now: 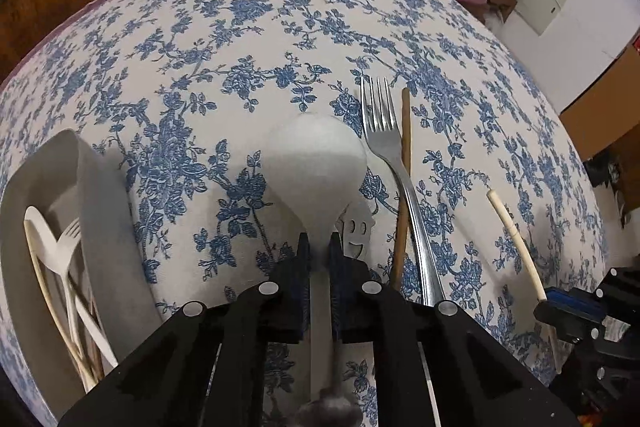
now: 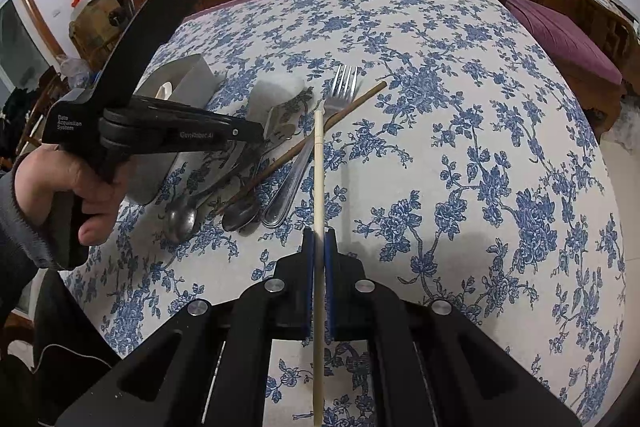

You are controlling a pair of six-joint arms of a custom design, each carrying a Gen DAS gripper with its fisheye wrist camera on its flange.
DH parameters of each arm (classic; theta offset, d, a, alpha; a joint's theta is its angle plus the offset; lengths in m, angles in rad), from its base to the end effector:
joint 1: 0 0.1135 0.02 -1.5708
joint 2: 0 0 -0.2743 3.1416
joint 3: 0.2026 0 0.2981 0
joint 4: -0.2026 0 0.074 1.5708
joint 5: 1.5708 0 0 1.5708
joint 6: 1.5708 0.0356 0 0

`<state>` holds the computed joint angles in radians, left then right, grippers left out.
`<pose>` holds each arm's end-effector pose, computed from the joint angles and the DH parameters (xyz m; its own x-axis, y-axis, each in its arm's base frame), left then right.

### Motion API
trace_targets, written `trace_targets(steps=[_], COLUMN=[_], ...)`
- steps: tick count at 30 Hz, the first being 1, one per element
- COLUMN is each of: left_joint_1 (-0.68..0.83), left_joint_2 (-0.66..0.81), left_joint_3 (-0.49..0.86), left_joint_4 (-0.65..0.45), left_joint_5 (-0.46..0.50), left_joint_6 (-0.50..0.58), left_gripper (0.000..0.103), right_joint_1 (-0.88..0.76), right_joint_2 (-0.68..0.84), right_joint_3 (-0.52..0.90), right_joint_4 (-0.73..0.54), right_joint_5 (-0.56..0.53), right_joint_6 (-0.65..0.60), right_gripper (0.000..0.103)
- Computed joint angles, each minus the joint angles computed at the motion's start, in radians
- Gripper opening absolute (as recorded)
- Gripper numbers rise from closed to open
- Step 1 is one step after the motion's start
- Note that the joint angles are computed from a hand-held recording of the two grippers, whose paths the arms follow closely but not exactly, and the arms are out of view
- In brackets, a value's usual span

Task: Organize utensils
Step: 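Lift the white ladle upright with the left tool, then carry the white ladle into the grey tray and open the left tool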

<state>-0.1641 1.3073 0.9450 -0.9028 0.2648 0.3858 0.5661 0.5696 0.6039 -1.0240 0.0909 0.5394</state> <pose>0.2703 -0.0542 0.2276 -0.7831 0.4978 -0.3728 0.5721 0.8116 -0.1180 0.1189 0.0718 0.2399 -0.8580 0.0608 -0.5100 -0.0599 0.9744 0.2169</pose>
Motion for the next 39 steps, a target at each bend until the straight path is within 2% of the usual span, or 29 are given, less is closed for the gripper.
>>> trace_targets(steps=[7,15,24,32,39], left_joint_1=[0.076,0.193,0.335,0.512,0.59], left_joint_2=[-0.069,-0.125,-0.139,-0.079,0.015], left_joint_3=[0.02,0.118,0.216,0.256,0.256], left_joint_4=[0.004,-0.048,-0.164,-0.2,-0.176], left_joint_5=[0.031,0.141,0.221,0.238,0.233], left_joint_6=[0.025,0.071,0.173,0.305,0.34], left_gripper=[0.008,0.008,0.008,0.008,0.008], right_joint_1=[0.064,0.136,0.203,0.215,0.256], right_joint_2=[0.046,0.133,0.245,0.369,0.495], right_joint_3=[0.036,0.12,0.222,0.298,0.377], right_joint_4=[0.01,0.032,0.066,0.16,0.204], right_joint_5=[0.052,0.128,0.178,0.161,0.16], right_joint_6=[0.038,0.073,0.096,0.088,0.084], right_gripper=[0.006,0.006,0.006,0.006,0.006])
